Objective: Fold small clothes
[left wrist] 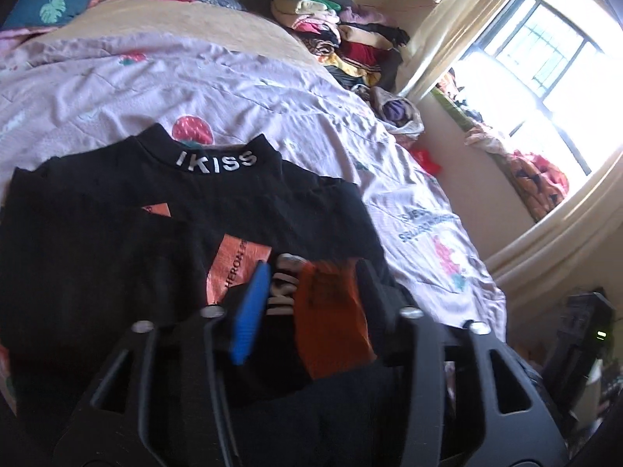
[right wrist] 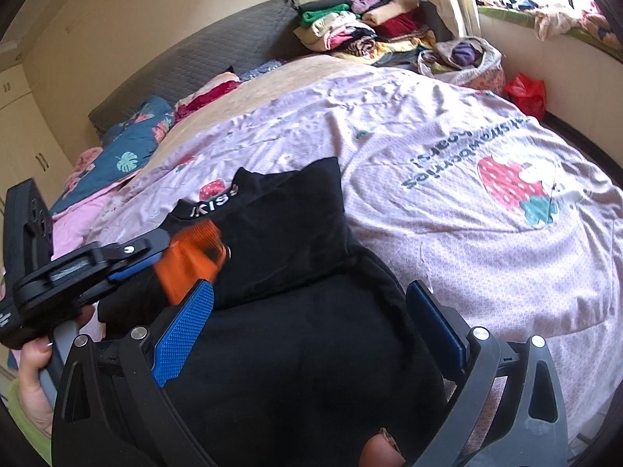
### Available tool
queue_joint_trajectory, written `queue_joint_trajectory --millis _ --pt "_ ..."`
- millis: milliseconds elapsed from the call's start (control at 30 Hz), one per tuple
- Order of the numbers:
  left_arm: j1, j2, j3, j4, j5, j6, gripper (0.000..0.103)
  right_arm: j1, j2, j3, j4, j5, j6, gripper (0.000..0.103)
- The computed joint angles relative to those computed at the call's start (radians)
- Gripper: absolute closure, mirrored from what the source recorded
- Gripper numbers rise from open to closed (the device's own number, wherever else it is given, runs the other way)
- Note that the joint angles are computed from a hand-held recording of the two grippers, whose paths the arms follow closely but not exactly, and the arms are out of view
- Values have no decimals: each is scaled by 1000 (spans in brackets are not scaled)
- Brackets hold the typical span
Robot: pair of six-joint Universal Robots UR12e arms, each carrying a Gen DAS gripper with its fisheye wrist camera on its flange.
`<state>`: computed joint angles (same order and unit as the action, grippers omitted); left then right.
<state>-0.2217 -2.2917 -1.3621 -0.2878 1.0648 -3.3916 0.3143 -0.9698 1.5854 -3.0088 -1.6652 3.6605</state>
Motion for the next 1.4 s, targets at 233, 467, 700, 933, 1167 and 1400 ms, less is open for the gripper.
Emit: queue_joint_trajectory --millis 233,467,700,933,1167,1400 --pt "32 44 -53 26 177 -25 44 -1 47 -68 14 140 -48 7" --pt "75 72 -107 41 357 -68 39 4 125 -213 212 152 -96 29" --pt "119 67 -134 47 285 -147 37 15 145 -246 217 171 -177 91" --pt "112 35 -94 3 256 -146 37 23 112 -248 72 88 -351 91" --pt "94 18 -66 -75 328 -112 37 9 115 -238 142 44 -361 91" --pt "100 19 -71 -82 301 -97 76 14 137 -247 161 34 -353 87"
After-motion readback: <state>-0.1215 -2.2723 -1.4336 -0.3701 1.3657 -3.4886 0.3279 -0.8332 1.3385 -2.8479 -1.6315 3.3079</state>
